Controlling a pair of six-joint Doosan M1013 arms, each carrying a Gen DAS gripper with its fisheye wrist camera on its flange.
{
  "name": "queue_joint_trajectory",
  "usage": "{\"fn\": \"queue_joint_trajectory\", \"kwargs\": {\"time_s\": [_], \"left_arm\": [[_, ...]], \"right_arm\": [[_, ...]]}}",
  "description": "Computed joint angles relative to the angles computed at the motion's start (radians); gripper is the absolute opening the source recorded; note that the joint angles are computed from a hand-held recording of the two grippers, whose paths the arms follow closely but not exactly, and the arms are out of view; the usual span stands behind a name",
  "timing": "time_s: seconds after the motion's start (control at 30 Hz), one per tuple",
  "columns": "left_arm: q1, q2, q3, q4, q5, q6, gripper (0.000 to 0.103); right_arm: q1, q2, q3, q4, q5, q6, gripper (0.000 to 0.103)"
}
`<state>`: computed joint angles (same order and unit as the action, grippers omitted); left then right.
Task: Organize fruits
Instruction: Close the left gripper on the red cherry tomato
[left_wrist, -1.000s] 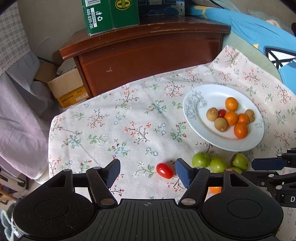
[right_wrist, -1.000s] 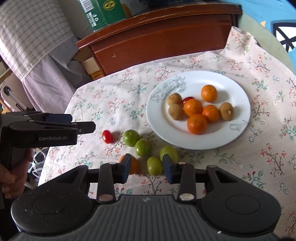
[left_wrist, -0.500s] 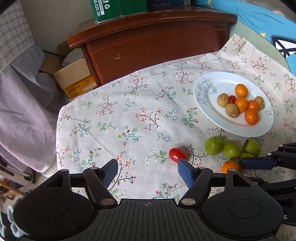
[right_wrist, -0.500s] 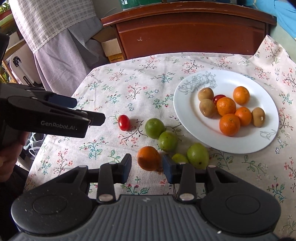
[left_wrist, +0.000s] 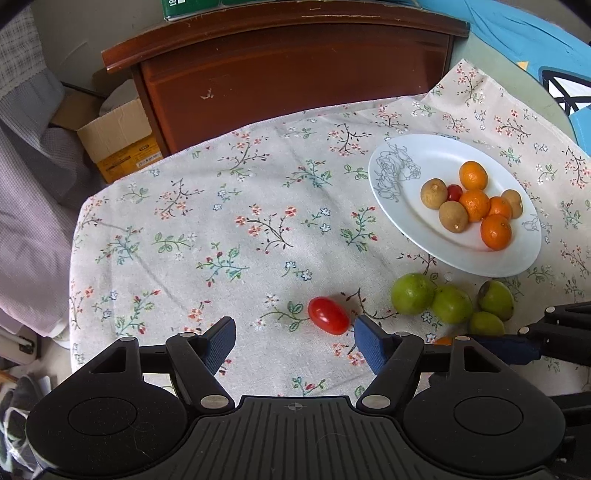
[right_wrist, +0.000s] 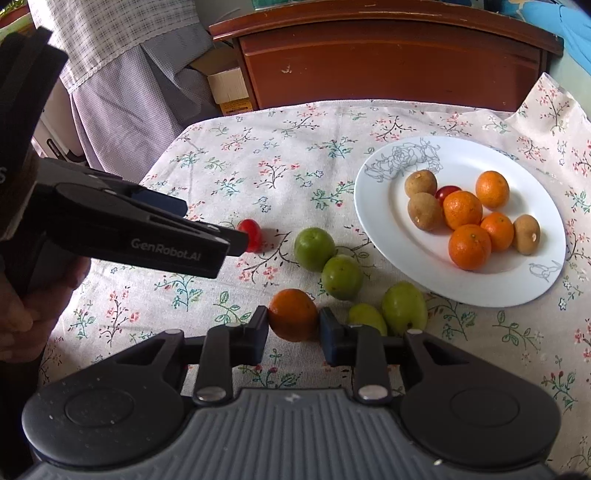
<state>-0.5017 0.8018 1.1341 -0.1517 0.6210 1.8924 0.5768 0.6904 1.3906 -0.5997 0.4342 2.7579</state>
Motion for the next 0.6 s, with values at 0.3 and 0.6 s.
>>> {"fn": "queue_joint_trajectory", "kwargs": {"time_s": [0.3,0.6], "left_arm": [[0.0,0.026,-0.023,-0.061,0.014,0.017,0.063],[0.002,0.03,-0.026,-0.077,0.006,0.012,0.046]], "right_arm": [[-0.001,0.0,-0.004,0.046,0.004,-0.039,0.03],[-0.001,0.001,-0.003,0.043,0.003,-0.035,0.03]]}}
